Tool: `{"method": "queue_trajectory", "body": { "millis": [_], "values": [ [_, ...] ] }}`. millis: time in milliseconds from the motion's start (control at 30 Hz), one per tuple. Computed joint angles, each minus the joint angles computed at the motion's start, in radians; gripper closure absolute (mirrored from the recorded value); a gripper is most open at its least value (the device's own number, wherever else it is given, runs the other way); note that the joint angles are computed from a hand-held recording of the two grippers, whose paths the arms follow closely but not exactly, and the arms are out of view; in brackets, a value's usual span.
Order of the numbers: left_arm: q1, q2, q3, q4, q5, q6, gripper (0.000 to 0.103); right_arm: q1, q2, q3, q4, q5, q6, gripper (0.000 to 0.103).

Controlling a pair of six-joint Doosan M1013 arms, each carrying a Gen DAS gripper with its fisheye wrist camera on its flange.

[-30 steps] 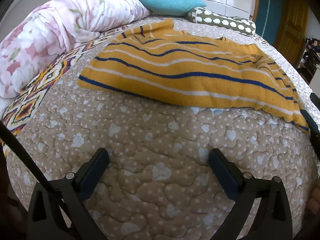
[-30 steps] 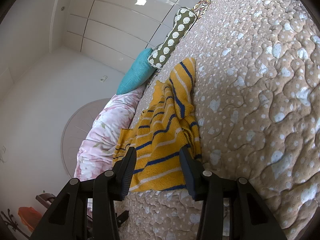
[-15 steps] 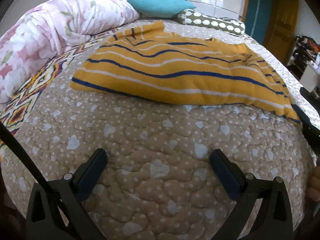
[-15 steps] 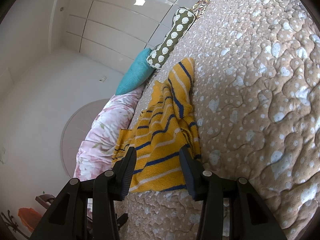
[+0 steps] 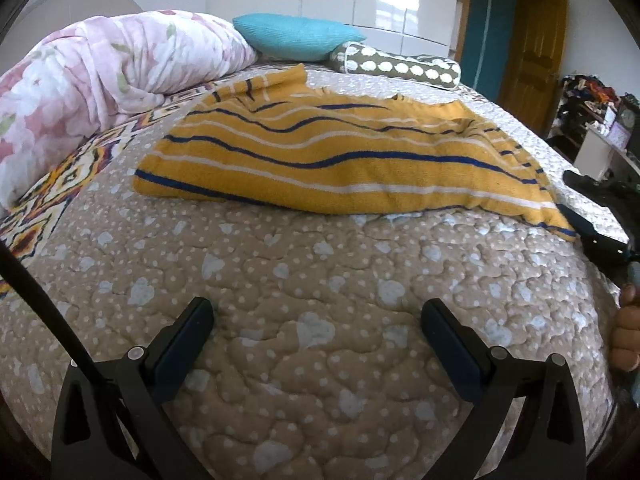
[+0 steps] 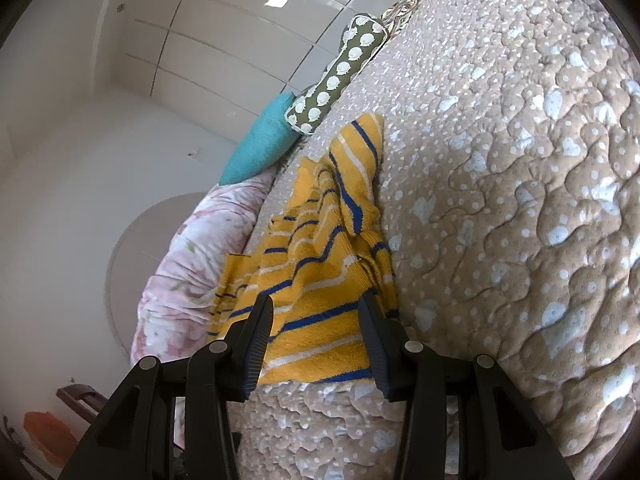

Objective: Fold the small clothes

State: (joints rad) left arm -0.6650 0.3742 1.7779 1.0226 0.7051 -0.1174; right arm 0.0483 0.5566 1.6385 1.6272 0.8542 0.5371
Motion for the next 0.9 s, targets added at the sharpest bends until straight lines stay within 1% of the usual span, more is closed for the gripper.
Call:
{"method": "queue_trajectory", "body": {
  "millis": [67, 100, 133, 167, 200, 267, 300, 333, 367, 400, 467, 500, 533, 567, 633, 667, 700, 733, 767, 800, 833, 900],
  "values": [
    [0.006, -0.008, -0.003, -0.05, -0.016, 0.069, 0.0, 0.005, -0.003, -0.004, -0.025, -0.023, 0.009, 0.056],
    [0.011, -0.017, 0.002, -0.061, -0.04, 0.086, 0.0, 0.008, -0.005, -0.005, -0.035, -0.031, 0.012, 0.056],
    [0.016, -0.029, 0.012, -0.056, -0.076, 0.084, 0.0, 0.005, -0.001, -0.013, -0.052, -0.007, 0.01, 0.056],
    [0.02, -0.041, 0.022, -0.035, -0.106, 0.069, 0.0, 0.006, 0.0, -0.019, -0.072, -0.008, 0.021, 0.056],
    [0.023, -0.054, 0.03, 0.002, -0.12, 0.044, 0.0, 0.006, 0.002, -0.028, -0.098, -0.005, 0.041, 0.056],
    [0.028, -0.072, 0.036, 0.094, -0.11, -0.006, 0.0, 0.008, -0.002, -0.058, -0.217, -0.01, 0.148, 0.057],
    [0.038, -0.079, 0.035, 0.143, -0.098, -0.027, 0.0, 0.015, -0.016, -0.075, -0.316, -0.035, 0.232, 0.056],
    [0.05, -0.08, 0.027, 0.152, -0.087, -0.023, 0.0, 0.022, -0.033, -0.077, -0.376, -0.076, 0.273, 0.053],
    [0.064, -0.079, 0.018, 0.15, -0.078, -0.015, 0.0, 0.033, -0.056, -0.072, -0.42, -0.134, 0.291, 0.051],
    [0.084, -0.074, 0.004, 0.139, -0.067, -0.004, 0.0, 0.043, -0.074, -0.07, -0.447, -0.169, 0.299, 0.051],
    [0.13, -0.056, -0.038, 0.039, -0.035, 0.09, 0.0, 0.06, -0.087, -0.091, -0.491, -0.178, 0.332, 0.051],
    [0.159, -0.043, -0.067, -0.051, -0.007, 0.175, 0.0, 0.076, -0.089, -0.107, -0.525, -0.188, 0.356, 0.051],
    [0.176, -0.039, -0.076, -0.089, 0.003, 0.207, 0.0, 0.093, -0.088, -0.126, -0.573, -0.197, 0.385, 0.051],
    [0.187, -0.041, -0.071, -0.094, 0.003, 0.202, 0.0, 0.119, -0.08, -0.158, -0.648, -0.2, 0.427, 0.051],
    [0.21, -0.056, -0.034, -0.029, -0.012, 0.11, 0.0, 0.171, -0.049, -0.229, -0.783, -0.177, 0.504, 0.051],
    [0.215, -0.062, -0.016, 0.007, -0.007, 0.055, 0.0, 0.19, -0.035, -0.255, -0.829, -0.165, 0.529, 0.052],
    [0.222, -0.066, 0.001, 0.028, -0.001, 0.008, 0.0, 0.219, -0.011, -0.297, -0.897, -0.15, 0.564, 0.053],
    [0.233, -0.07, 0.014, 0.022, -0.008, -0.011, 0.0, 0.241, 0.008, -0.329, -0.947, -0.139, 0.586, 0.057],
    [0.247, -0.073, 0.023, -0.001, -0.033, -0.01, 0.0, 0.273, 0.039, -0.381, -1.012, -0.121, 0.612, 0.063],
    [0.265, -0.082, 0.038, -0.031, -0.075, -0.008, 0.0, 0.294, 0.062, -0.418, -1.048, -0.107, 0.622, 0.064],
    [0.279, -0.09, 0.052, -0.05, -0.111, -0.019, 0.0, 0.32, 0.096, -0.474, -1.089, -0.081, 0.636, 0.065],
    [0.302, -0.103, 0.076, -0.06, -0.153, -0.06, 0.0, 0.356, 0.149, -0.564, -1.14, -0.039, 0.659, 0.065]
  ]
}}
